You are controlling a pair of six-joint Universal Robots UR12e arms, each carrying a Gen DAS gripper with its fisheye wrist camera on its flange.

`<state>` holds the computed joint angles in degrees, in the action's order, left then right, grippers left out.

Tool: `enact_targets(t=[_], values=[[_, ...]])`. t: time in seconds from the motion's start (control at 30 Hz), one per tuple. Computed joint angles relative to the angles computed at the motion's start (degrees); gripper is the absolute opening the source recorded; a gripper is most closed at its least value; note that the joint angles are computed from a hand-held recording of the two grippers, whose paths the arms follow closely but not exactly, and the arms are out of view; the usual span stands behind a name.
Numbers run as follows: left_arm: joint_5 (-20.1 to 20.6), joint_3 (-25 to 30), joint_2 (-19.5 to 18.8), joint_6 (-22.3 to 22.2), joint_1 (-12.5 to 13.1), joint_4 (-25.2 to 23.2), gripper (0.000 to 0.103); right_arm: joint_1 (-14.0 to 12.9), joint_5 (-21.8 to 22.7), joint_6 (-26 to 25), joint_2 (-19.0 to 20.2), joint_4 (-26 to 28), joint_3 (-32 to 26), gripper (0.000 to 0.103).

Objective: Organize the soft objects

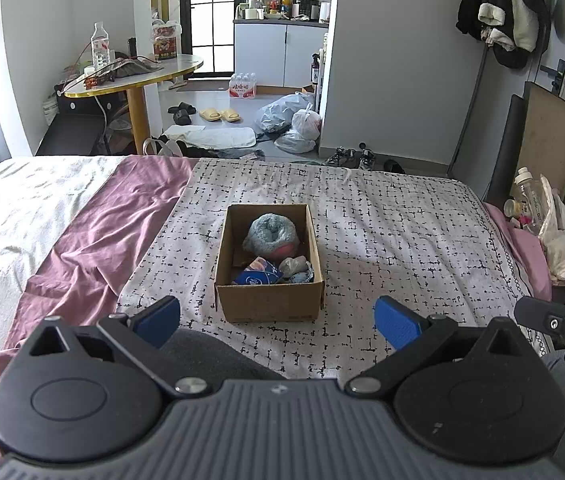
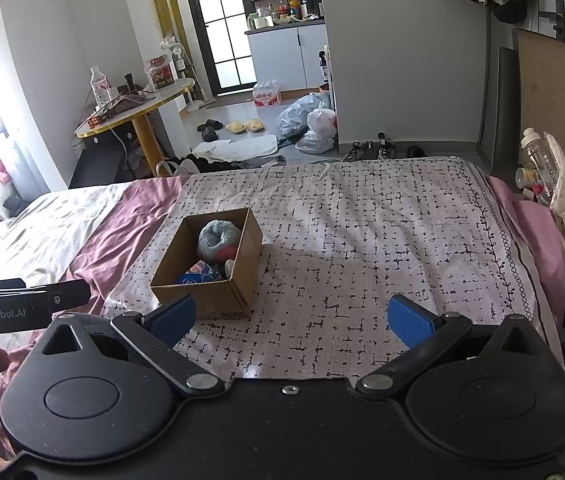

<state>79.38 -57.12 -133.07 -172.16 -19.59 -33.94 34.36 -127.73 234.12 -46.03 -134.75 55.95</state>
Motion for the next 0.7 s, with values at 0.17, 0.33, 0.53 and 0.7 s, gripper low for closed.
enact_targets(t=[0.17,0.33,0.53,0.7], values=[[-0.1,-0.1,0.0,0.0,0.0,0.0,0.103,0.0,0.0,0.0,0.0,0.0,0.0,0.103],[-0.3,-0.3,0.2,0.0,0.1,0.3,0.103,0.0,0.1,-0.1,-0.1,-0.2,0.1,0.103],[-0.5,-0.4,0.3,-0.3,0.1,0.2,0.103,0.0,0.1,0.0,0.0,0.4,-0.2,0.103],[-0.5,-0.6,0.3,-0.4,0.1,0.5,0.103,0.1,0.1,0.0,0.1,0.4,-0.2,0.103]])
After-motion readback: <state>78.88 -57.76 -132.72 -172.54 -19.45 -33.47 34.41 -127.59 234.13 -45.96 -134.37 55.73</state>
